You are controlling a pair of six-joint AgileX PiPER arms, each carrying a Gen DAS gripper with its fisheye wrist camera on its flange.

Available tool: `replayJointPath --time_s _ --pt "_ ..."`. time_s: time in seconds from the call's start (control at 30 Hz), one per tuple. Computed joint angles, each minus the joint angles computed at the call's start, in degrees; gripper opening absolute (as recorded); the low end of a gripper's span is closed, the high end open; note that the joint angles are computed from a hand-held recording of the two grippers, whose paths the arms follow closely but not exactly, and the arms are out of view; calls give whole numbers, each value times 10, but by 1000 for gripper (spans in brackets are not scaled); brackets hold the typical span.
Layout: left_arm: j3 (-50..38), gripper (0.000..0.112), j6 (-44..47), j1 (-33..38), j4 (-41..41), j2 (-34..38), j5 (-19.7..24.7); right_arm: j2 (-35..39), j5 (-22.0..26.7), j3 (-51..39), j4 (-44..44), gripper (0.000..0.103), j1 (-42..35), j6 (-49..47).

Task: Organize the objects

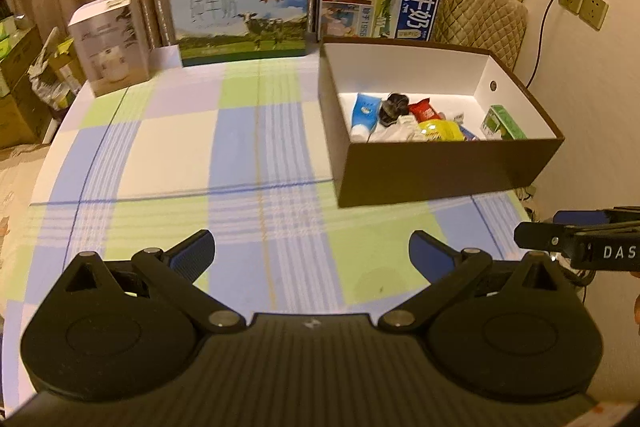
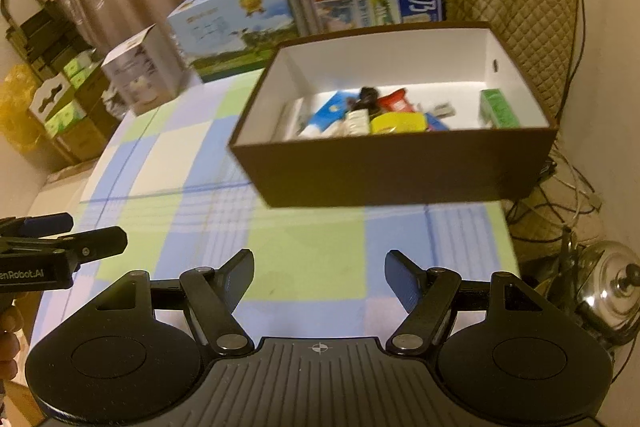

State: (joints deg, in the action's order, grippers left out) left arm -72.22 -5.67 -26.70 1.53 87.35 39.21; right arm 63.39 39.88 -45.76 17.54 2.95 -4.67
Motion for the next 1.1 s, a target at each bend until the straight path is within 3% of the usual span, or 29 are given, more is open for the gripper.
replayJointPath --time_s 0.27,0.6,1.1 --pt "98 102 89 64 -68 -95 7 -50 -5 34 -160 70 187 250" --pt "168 102 193 154 -132 -172 36 -45 12 37 -333 70 395 525" --pt "212 102 281 239 -182 -236 72 -28 40 33 -432 70 527 685"
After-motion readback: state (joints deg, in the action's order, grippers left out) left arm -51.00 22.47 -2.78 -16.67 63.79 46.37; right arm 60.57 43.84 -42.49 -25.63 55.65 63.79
